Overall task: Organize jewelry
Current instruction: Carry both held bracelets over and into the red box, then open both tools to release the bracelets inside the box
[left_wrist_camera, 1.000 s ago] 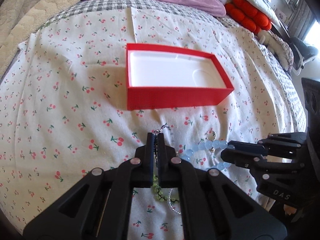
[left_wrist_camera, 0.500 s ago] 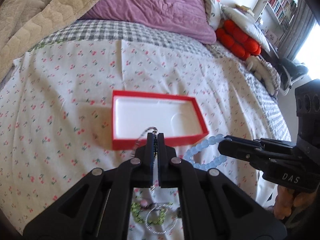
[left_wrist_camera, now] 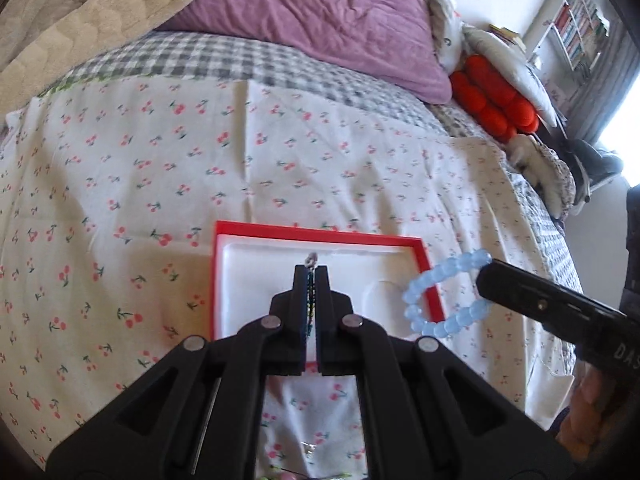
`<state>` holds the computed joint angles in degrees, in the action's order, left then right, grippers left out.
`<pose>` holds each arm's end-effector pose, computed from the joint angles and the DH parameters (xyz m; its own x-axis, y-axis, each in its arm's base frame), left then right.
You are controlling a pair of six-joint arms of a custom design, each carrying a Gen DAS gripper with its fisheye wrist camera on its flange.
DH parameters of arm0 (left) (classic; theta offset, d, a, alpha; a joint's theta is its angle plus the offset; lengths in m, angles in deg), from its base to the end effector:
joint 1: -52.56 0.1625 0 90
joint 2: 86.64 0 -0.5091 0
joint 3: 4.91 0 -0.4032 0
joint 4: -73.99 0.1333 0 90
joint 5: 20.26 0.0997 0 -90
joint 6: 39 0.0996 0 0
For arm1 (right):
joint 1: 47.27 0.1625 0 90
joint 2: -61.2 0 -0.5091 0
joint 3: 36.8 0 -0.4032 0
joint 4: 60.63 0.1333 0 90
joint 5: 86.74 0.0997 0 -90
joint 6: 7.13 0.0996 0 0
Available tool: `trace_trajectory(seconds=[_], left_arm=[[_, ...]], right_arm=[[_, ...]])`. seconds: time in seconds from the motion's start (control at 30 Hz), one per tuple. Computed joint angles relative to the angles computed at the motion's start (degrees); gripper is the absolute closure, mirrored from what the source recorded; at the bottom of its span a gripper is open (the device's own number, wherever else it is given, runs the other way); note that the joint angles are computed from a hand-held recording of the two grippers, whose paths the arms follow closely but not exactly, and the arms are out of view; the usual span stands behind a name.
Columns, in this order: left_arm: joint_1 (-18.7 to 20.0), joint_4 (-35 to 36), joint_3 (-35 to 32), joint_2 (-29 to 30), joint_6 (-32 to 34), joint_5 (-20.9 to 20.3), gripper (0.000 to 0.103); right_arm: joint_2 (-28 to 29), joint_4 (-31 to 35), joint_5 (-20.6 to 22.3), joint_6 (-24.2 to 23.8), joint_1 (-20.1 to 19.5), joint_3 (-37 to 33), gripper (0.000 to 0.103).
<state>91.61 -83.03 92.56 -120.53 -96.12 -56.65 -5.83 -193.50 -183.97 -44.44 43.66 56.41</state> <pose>-0.4131 -0.6100 0.0323 -0.8743 -0.2945 -0.3858 0.0754 0.7028 -0.7074 0.1319 -0.6823 0.3873 -0.7800 -0.5646 0.2700 -0.6139 0.7739 -0.1554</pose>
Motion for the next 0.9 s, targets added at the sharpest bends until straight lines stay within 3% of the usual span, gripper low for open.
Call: trace_trajectory(seconds=[0.23,0.3,0.5,0.7,0.73,0.8,0.9], left_arm=[[0.6,10.4,-0.3,-1.0,-6.2,0.6,0.099],[0.7,11.3,-0.4,-0.9,-6.7,0.0,0.099],[0.8,13.8,-0.6,-1.1,-7.7,-0.6,0.099],[0.3,11.3,0.0,-1.1,-5.8,0.7,0.099],[0.1,10.9,0.0,-1.1,-5.3,0.7,0.096],[-0.1,10.8,-0.1,-1.2,-4.5,0.5,0.077],[-0.8,13.4,-0.4,-1.3,-5.4,1.4,0.063]], right_arm=[[1.0,1.8,1.1,-0.6,0.0,0.4,0.091],[1.4,1.6,0.6,-0.7,-0.1,0.2,0.091],[3.3,-4.4,-6.8,-2.6,-0.5,1.0,0.091],[3.6,-5.0,-7.2,-2.2,-1.1,0.0,0.090],[3.6,-5.1,-7.1,-2.3,-1.1,0.0,0.088],[3.5,-4.4,-7.4,-2.3,-1.0,-0.3,0.087],[3.1,-2.7,-7.0,-1.3,-1.3,-1.1,0.086]])
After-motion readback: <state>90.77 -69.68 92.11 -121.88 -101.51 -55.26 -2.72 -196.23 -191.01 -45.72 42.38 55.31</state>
